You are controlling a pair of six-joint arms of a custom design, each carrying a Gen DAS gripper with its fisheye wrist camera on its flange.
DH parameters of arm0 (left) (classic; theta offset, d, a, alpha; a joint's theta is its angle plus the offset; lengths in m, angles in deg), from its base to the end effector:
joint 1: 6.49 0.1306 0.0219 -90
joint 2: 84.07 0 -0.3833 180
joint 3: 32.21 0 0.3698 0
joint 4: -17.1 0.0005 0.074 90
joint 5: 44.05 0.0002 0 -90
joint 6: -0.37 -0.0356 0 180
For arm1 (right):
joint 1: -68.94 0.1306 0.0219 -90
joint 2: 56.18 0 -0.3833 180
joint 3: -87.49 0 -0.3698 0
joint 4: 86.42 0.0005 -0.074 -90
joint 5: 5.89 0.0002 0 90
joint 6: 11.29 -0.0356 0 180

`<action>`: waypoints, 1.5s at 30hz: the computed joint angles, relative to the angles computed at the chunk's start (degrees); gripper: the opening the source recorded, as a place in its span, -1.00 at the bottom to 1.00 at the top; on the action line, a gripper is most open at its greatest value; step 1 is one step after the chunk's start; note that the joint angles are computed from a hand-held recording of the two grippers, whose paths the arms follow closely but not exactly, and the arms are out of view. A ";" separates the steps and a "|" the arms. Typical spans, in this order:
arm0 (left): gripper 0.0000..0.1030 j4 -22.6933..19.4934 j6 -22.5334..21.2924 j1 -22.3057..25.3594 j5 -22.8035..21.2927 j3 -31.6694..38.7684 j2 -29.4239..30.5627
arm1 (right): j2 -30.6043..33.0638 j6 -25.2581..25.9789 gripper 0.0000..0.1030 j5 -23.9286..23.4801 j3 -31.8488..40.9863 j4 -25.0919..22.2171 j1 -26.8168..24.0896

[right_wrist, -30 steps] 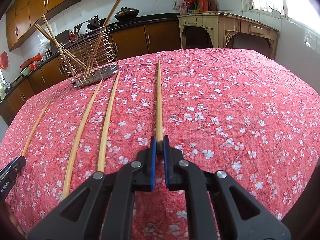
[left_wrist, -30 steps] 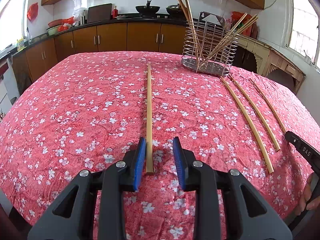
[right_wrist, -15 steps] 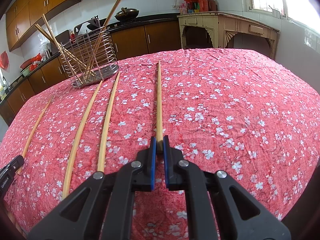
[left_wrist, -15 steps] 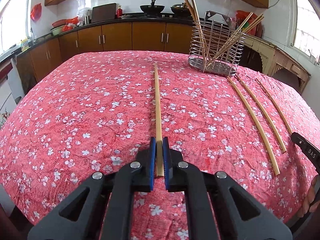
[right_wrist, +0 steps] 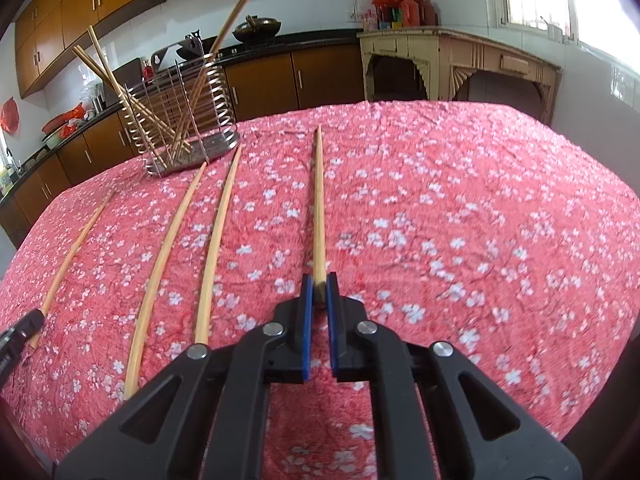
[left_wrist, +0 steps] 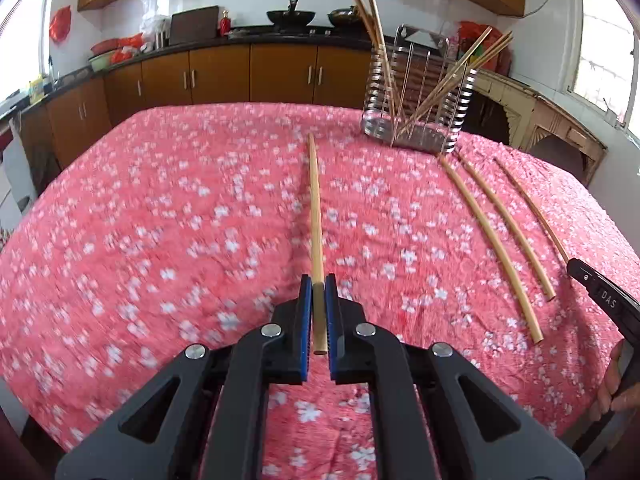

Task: Organize utensils
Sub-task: 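Lift both chopsticks and carry them over the wire holder with both tools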

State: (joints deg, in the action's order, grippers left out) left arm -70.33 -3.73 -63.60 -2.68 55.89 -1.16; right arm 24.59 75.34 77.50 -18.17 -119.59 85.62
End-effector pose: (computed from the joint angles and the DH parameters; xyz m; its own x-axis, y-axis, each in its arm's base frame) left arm 0.2152 -0.2846 0.4478 -0.5371 -0.3834 -0.7513 -0.5009 0.8616 -0.0815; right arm 0.3937 0.1217 0.3977 -0.6313 -0.1282 -0.7649 -0.3335 0.9353 0.1185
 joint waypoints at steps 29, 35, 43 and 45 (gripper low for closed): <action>-0.88 11.18 -29.38 6.05 -18.76 13.40 -5.84 | 3.69 -3.65 -0.85 -7.06 23.11 5.41 -3.51; -0.88 16.32 -35.75 6.19 -19.34 15.07 -5.55 | 4.93 -4.62 -0.85 -8.98 27.43 5.12 -3.19; -0.88 26.70 -47.40 7.46 -17.81 18.70 -4.65 | 6.62 -7.87 -0.85 -13.64 33.53 4.93 -3.39; -0.88 29.61 -51.37 8.10 -17.07 20.31 -4.08 | 7.35 -8.48 -0.85 -14.08 35.73 5.19 -3.16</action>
